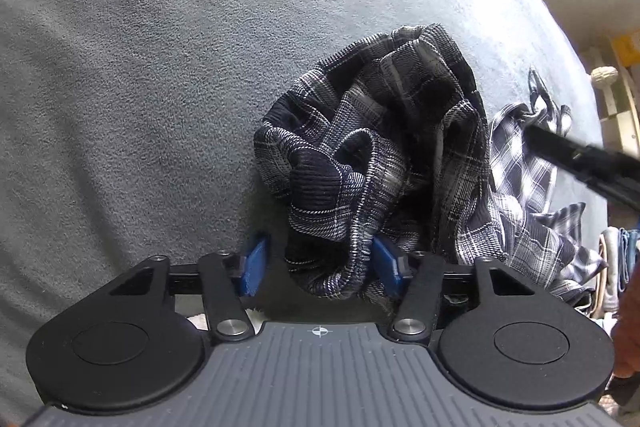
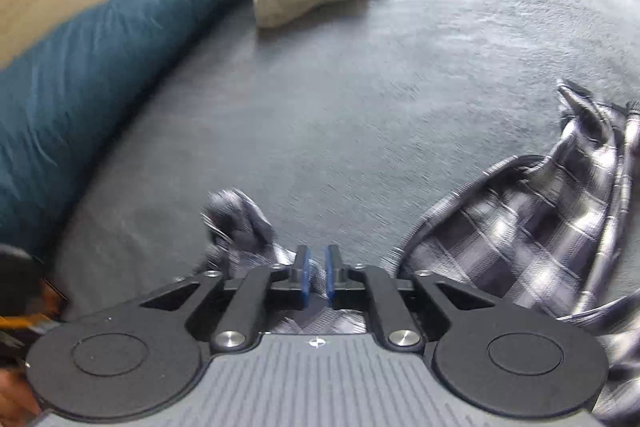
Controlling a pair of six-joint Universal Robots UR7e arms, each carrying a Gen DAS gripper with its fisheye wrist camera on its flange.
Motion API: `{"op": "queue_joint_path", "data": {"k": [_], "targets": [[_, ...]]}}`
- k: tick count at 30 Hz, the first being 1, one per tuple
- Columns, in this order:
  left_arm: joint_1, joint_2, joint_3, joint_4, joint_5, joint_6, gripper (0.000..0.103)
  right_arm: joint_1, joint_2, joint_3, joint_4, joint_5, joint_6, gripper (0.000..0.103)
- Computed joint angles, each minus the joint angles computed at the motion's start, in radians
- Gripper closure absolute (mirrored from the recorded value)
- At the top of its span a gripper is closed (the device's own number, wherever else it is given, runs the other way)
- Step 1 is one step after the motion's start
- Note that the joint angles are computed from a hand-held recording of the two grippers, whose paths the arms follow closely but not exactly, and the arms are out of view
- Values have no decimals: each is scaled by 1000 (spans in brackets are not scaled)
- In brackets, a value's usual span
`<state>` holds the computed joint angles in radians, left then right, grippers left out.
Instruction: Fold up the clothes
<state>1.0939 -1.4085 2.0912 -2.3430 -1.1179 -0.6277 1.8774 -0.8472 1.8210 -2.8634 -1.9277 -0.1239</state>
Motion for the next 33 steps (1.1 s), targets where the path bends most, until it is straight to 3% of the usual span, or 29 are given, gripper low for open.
{"op": "queue_joint_path", "data": {"k": [1, 2, 4, 8, 12, 14, 15, 16, 18, 19, 22, 26, 28, 33], "targets": [[1, -3, 4, 0, -4, -5, 67, 3, -1, -1, -3, 18, -4, 75], [1, -7, 7, 0, -8, -9, 69, 7, 5, -11, 6, 26, -25, 70], [1, -15, 17, -1, -15, -17, 81, 16, 17, -31, 26, 42, -69, 50], [-7, -41, 45, -10, -15, -32, 88, 33, 55, -83, 108, 39, -131, 42], [-22, -78, 72, 3, -7, -68, 91, 34, 106, -148, 255, 4, -98, 39], [-24, -97, 80, 15, -1, -75, 92, 40, 135, -167, 279, -56, -101, 42], [-25, -109, 85, 21, 2, -82, 93, 48, 148, -166, 260, -104, -118, 49], [-23, -118, 86, 26, 7, -88, 93, 55, 162, -164, 239, -152, -135, 66], [-21, -127, 81, 33, 18, -95, 93, 59, 167, -154, 171, -205, -129, 90], [-32, -134, 87, 30, 29, -106, 94, 59, 168, -147, 129, -224, -123, 93], [-30, -159, 89, 15, 57, -86, 95, 68, 147, -124, -17, -255, -145, 95], [-63, -208, 108, -44, 95, -52, 95, 95, 103, -117, -151, -270, -256, 95], [-87, -225, 114, -89, 119, -12, 95, 112, 86, -125, -197, -261, -339, 95], [-150, -233, 115, -239, 206, 116, 95, 159, 97, -187, -324, -229, -642, 95]]}}
